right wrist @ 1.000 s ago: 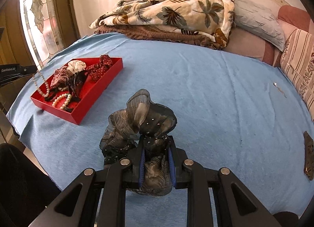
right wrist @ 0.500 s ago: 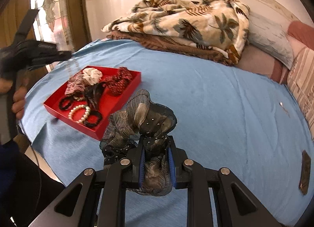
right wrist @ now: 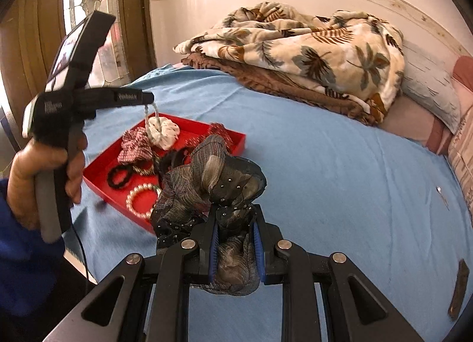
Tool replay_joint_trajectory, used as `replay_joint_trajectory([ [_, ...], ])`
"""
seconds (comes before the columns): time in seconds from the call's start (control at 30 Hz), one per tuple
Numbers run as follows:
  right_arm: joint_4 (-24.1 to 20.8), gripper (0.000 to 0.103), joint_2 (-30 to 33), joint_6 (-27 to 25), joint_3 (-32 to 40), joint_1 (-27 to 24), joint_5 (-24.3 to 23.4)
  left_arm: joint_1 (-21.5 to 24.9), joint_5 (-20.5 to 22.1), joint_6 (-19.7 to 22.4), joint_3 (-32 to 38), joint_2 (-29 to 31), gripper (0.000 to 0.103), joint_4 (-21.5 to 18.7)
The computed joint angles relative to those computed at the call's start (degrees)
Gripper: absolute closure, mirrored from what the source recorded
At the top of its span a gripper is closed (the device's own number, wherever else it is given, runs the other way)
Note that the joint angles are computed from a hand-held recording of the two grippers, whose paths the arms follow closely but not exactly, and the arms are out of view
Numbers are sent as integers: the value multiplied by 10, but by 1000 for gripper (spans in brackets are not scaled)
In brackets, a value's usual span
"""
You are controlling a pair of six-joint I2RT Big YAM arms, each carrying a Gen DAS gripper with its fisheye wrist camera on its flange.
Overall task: Organize jewelry
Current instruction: 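Lower the pearl bracelet into the tray with the left tool while the right tool holds the grey scrunchie above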
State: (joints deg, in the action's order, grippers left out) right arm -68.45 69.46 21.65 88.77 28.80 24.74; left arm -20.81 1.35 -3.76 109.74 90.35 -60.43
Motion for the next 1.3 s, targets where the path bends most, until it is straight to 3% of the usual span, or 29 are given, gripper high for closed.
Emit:
replay_joint_trajectory([
  [0.43,25,79,75,-15,76,-10,-19,20,-14,10,-5,-4,97,28],
  [0.77,18,78,100,-11,81,-22,-29,25,17,-1,37,28,97,11],
  [1.3,25,78,126,-6,89,-48,-48,4,-10,16,81,75,97,-13],
])
